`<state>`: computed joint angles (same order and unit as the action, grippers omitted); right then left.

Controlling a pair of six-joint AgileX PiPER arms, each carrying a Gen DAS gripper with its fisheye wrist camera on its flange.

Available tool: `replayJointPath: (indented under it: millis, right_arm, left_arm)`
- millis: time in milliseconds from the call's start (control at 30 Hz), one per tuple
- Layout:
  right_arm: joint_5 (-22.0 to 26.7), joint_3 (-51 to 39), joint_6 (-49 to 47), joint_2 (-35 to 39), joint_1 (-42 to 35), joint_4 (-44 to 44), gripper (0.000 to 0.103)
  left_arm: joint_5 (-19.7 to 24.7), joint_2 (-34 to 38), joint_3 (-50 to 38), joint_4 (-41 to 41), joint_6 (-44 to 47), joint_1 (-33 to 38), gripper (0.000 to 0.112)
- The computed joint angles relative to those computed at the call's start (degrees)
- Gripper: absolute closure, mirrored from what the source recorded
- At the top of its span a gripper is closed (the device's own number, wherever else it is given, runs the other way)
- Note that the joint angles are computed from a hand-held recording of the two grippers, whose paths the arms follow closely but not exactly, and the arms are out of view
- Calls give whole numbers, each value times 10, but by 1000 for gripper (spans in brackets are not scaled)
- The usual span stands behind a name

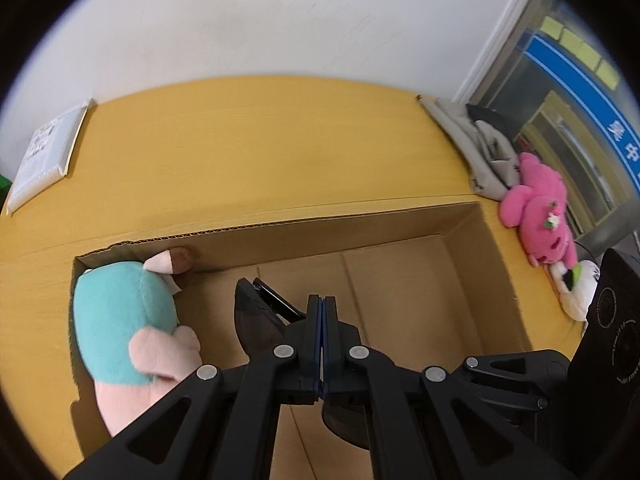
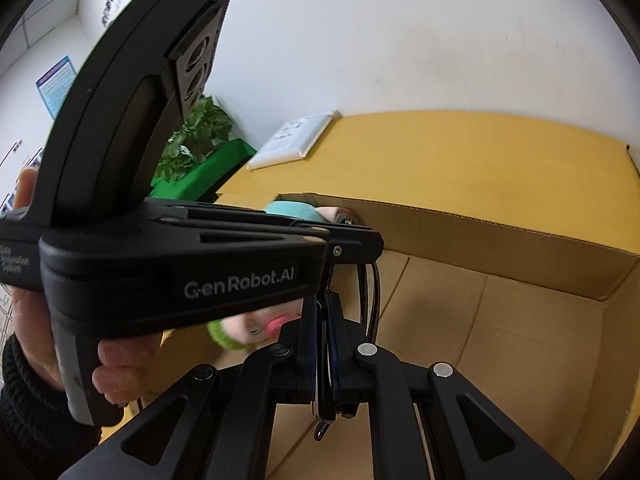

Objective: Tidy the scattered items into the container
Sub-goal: 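Carry the sunglasses over the cardboard box with the right gripper, then open the right gripper to drop the sunglasses into the box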

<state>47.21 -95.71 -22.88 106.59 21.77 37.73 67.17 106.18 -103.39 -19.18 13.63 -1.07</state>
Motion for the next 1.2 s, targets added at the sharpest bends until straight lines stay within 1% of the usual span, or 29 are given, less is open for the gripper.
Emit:
replayJointPath:
  millis: [67,133,200,333,500,567,633,667,700,733,767,800,833,933,967,1033,1067,1133,1167,1200]
  right_arm:
    - [5,-16,-8,27,-6,16,98]
    - [15,-50,0,63,-8,18,98]
    - [21,-52,-3,82,-12,26,98]
    - [16,-43,-6,106,-15,22,98]
    - [24,-52,10,118,-16,9,98]
    - [27,-51,18,117,-20,5,96]
    - [18,-28,13,102,-26,13,93]
    - [15,-16,8,92,-31,19,86]
    - [10,-2,6,79,-34,23,61]
    - [1,14,8,63,-37,21,28]
    - [-9,28,14,42,-40,18,17]
    - [-5,21,26,34,-39,14,13]
    - [0,34,19,11,-47,21,13]
    - [9,81,1,-60,-67,36,11]
    - [16,103,-8,-95,-75,43,11]
    - [23,131,-12,-157,-77,46,7]
    - [30,148,-14,-191,-81,46,6]
    - [44,199,-17,-286,-91,40,4]
    - [48,225,-24,-326,-97,43,3]
    - [29,250,-23,-350,-83,41,3]
  left_arm:
    - [-4,20,-7,5,-8,2,112]
    - [-9,39,-4,11,-13,4,112]
    - [-11,53,-1,15,-18,5,112]
    - [-18,70,7,12,-20,5,112]
    - [-30,67,25,1,-17,4,112]
    - [-36,57,35,-8,-16,10,112]
    - [-44,35,48,-6,-17,12,107]
    - [-46,23,54,-6,-17,14,104]
    - [-48,7,62,-10,-14,17,98]
    - [-49,-11,71,-16,-10,22,88]
    - [-52,-31,83,-19,-7,26,83]
    - [-59,-63,103,-21,-2,30,71]
    - [-67,-95,124,-24,8,33,62]
    - [-75,-203,201,-48,48,53,49]
    - [-71,-233,221,-57,61,61,47]
    - [-62,-320,286,-77,102,94,39]
    - [-58,-352,311,-86,120,111,38]
    - [-32,-430,374,-119,172,168,35]
    - [-18,-454,397,-135,193,195,35]
    - [10,-485,427,-161,232,245,35]
